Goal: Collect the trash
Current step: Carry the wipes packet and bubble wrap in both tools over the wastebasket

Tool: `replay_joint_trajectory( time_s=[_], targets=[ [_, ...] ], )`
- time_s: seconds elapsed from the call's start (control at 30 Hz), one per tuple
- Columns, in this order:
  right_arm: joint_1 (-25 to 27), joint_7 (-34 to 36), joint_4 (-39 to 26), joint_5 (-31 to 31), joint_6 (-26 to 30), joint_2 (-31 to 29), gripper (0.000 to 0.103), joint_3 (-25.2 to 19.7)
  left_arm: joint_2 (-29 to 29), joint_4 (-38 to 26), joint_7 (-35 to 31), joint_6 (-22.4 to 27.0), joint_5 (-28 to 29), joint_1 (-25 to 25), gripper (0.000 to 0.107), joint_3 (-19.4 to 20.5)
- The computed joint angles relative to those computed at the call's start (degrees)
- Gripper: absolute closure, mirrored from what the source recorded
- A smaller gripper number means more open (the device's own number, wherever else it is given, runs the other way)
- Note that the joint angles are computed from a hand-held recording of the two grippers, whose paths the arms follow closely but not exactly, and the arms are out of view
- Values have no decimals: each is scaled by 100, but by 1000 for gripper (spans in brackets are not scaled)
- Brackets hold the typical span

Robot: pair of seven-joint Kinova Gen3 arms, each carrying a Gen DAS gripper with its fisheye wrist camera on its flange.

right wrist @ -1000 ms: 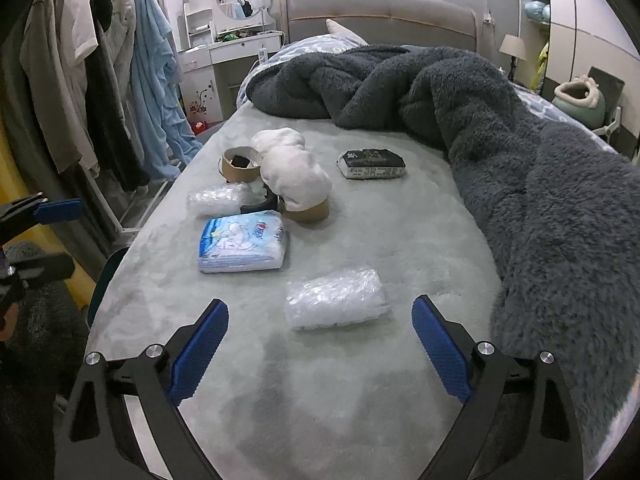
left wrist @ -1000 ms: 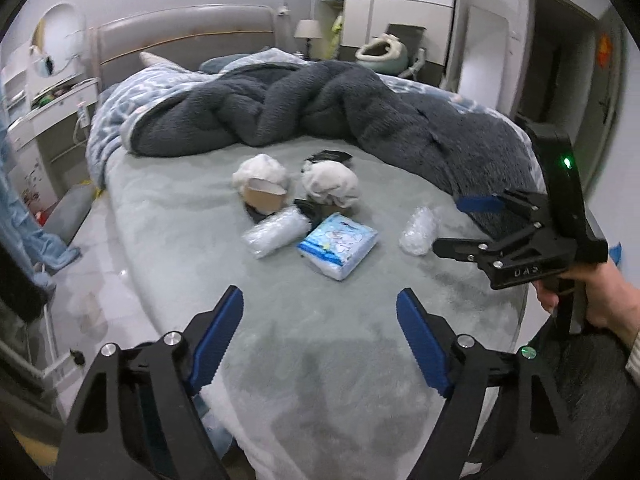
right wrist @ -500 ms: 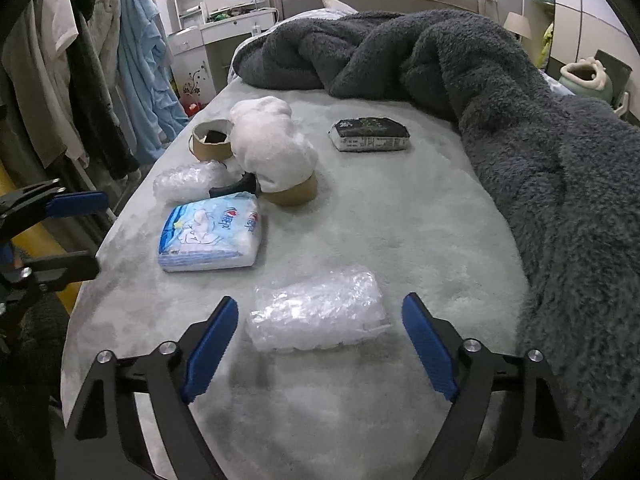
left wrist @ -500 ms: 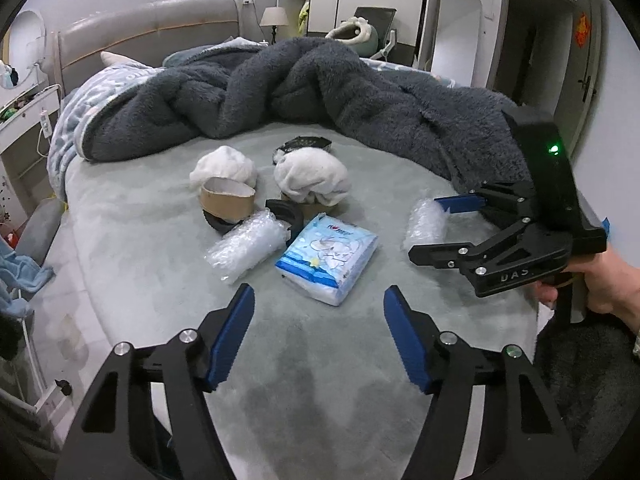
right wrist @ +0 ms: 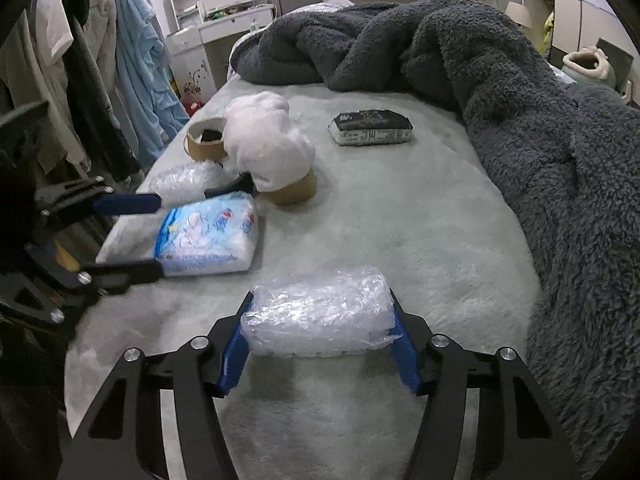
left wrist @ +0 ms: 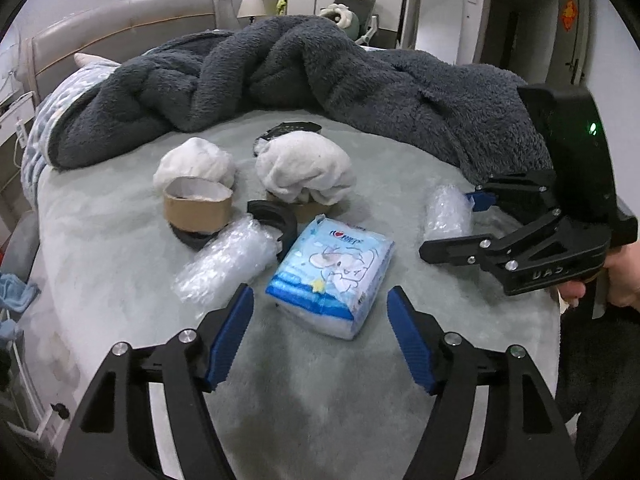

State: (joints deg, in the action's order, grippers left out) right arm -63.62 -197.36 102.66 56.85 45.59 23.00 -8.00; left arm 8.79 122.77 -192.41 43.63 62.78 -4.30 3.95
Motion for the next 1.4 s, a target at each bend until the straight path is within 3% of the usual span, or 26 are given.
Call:
replay_joint_trajectory(
  time_s=[0.2,0.33,0.5,0.77,0.97,1.2,1.4],
  targets=[
    [7,-252,-7,214,-68,-68,41,18,247,-169,68,-18,-58,54,32,100],
    [17,-25,-271,198,79,-2,41,14,263,-225,203,-70,-240,104,48,159],
    [-115,-222,-415,372,368,3,41,66,122,-211,295,18,-331,13,52,139],
    [-145,-475,-687,593,619,56,41,58,-334,-146,382,660,-66,-307,52,-243],
    [-211,-29,-1289,658,716,236,41,72,-614,-63,375,832,246,-569,52,-597],
    [-335,664,-2098,439,730,555,41,237,-768,-47,796,293,309,-754,52,-813],
    [-430,1510,-2939,-10,627,983,41,437,-816,-34,1549,-315,-94,-870,52,-900]
  ],
)
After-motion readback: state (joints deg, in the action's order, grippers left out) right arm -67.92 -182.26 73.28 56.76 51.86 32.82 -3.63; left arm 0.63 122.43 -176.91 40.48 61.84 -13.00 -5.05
